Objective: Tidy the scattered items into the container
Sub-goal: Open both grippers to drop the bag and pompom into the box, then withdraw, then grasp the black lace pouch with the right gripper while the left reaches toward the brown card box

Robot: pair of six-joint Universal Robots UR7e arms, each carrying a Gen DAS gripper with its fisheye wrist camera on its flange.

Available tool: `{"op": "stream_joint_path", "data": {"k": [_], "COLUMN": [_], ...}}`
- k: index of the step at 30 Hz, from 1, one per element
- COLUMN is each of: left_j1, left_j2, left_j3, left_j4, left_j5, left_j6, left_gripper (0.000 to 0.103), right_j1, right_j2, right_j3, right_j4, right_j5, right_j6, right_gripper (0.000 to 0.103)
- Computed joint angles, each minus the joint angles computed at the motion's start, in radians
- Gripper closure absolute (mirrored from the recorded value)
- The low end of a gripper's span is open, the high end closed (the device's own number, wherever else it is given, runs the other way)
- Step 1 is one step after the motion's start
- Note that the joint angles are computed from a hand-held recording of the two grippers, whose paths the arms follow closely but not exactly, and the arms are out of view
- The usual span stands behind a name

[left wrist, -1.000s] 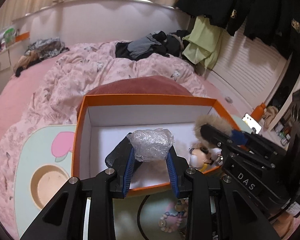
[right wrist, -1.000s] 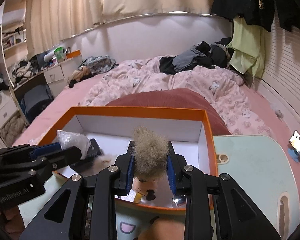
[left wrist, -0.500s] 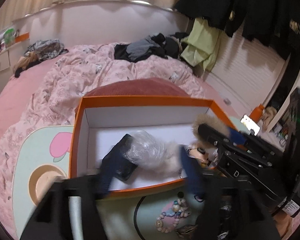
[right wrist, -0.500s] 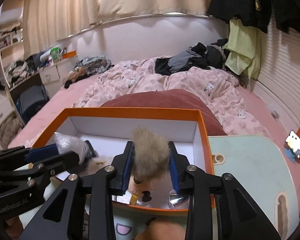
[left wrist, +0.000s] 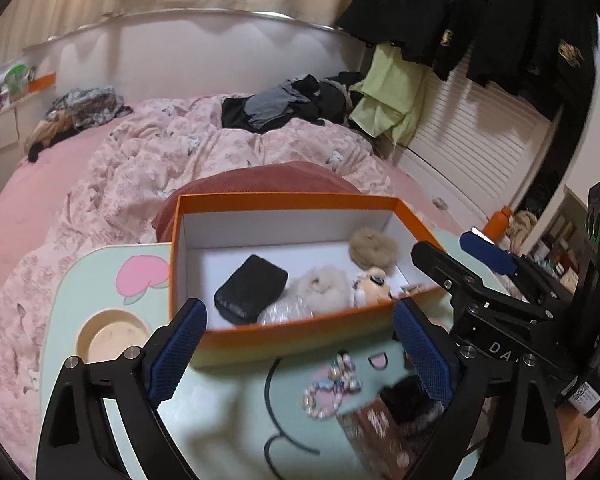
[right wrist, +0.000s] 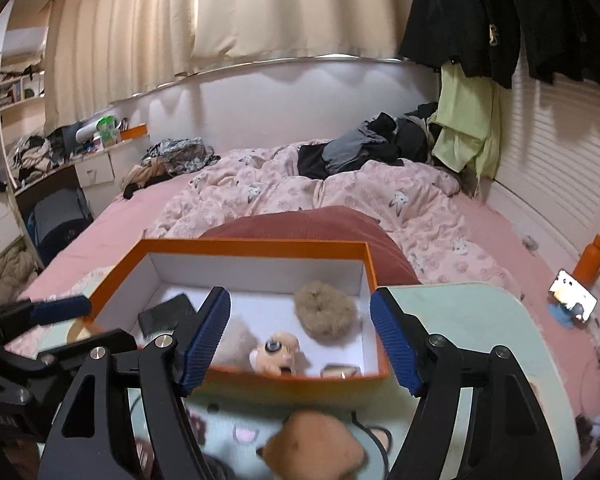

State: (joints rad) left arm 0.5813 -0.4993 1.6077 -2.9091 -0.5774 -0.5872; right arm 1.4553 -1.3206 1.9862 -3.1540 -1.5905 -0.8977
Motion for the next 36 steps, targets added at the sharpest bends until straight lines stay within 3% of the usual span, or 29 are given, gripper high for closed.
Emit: {"op": "stream_joint_path", "data": {"k": [5,10,22,26,28,36], "left_j1": [-0.032,-0.051,-0.068,-0.055,-0.058,-0.061], "left_j2": [-0.051,-0.065,-0.025,-0.017,-0.010,0.016], "left_j3": [0.094,0.167,0.145,0.126,0.112,0.049], "left_j4": [0.056,0.138,0.199,0.269,0.312,0.474], "left_j5": [-0.011,-0.029,-0.049,-0.073,-0.064,-0.051], "left_j6": [-0.112,-0.294,-0.314,-0.350,-0.360,-0.375], "left_gripper": [0.007,0.007,0.007,0.007,0.007,0.003], "right_j1": [-0.023,-0.067,-0.091,-0.090,-0.087,-0.085], "right_j2": [-0.073,-0.135,-0.136,-0.131,-0.125,-0.118], "right_j3": [0.055,0.058,0.093,0.101,0.105,0.111], "right_j4": [0.016,0.190,0.209,0.182,0.168,0.145], "right_j5": [-0.046,-0.093,-0.241,-0.257,-0.272,-0.292], "right_j6": [-0.024,0.058,0.062,0.044,0.033,0.011], "right_gripper": [0.030,0.030,0.030,0.029,0.023,0.019]}}
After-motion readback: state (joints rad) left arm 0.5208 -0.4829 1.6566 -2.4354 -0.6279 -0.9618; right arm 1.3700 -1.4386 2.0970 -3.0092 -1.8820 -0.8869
